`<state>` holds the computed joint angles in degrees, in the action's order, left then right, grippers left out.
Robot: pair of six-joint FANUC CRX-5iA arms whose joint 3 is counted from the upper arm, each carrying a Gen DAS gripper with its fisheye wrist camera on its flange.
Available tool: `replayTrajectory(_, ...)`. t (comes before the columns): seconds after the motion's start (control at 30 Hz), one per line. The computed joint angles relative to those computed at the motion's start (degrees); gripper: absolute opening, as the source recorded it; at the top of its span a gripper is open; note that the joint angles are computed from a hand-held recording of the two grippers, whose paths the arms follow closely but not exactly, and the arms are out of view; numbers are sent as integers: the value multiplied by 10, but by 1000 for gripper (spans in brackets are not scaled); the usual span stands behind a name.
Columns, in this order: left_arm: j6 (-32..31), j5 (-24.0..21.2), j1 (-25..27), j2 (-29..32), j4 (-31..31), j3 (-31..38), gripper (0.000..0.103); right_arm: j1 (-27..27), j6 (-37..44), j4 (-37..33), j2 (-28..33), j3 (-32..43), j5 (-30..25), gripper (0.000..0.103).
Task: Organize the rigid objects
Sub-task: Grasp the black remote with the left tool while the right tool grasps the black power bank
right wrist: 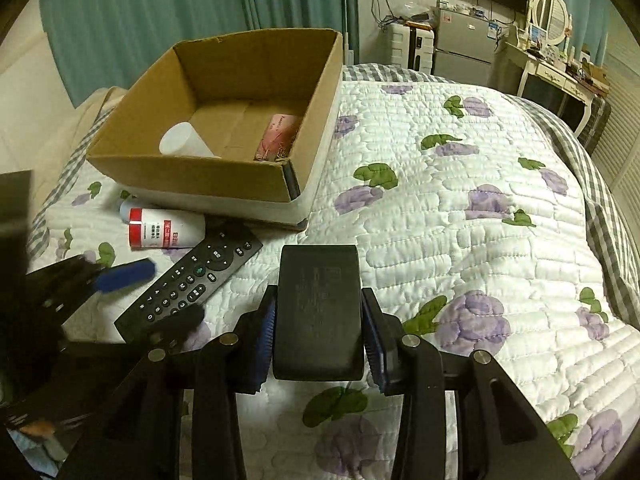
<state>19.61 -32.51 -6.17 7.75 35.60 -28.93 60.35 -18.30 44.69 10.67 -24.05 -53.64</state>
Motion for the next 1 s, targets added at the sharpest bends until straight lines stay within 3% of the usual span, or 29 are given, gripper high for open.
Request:
replayTrajectory(0.17,46,31,-21,24,-57,21,62,-7,3,-4,4,-1,11,38)
replayTrajectory(0.2,46,33,-22,22,-60,20,55,-7,4,-6,4,-2,12,38)
replayTrajectory(0.23,49,39,-23,19,-64,18,40,-7,5,-7,4,-2,12,38)
replayTrajectory(0.33,24,19,-9,6,-38,7,40,-7,3,-5,3,-4,13,38)
replayTrajectory(0.43,26,25,2,-25,-23,-15,40,-2,2,1,0,-4,7,38)
replayTrajectory(0.73,-54,-30,55,-134,104,-57,40,20,15,46,-21,17,-33,38)
replayTrajectory(1.0,-26,4,21,-113,133,6,40,0,61,114,-25,67,-59,38)
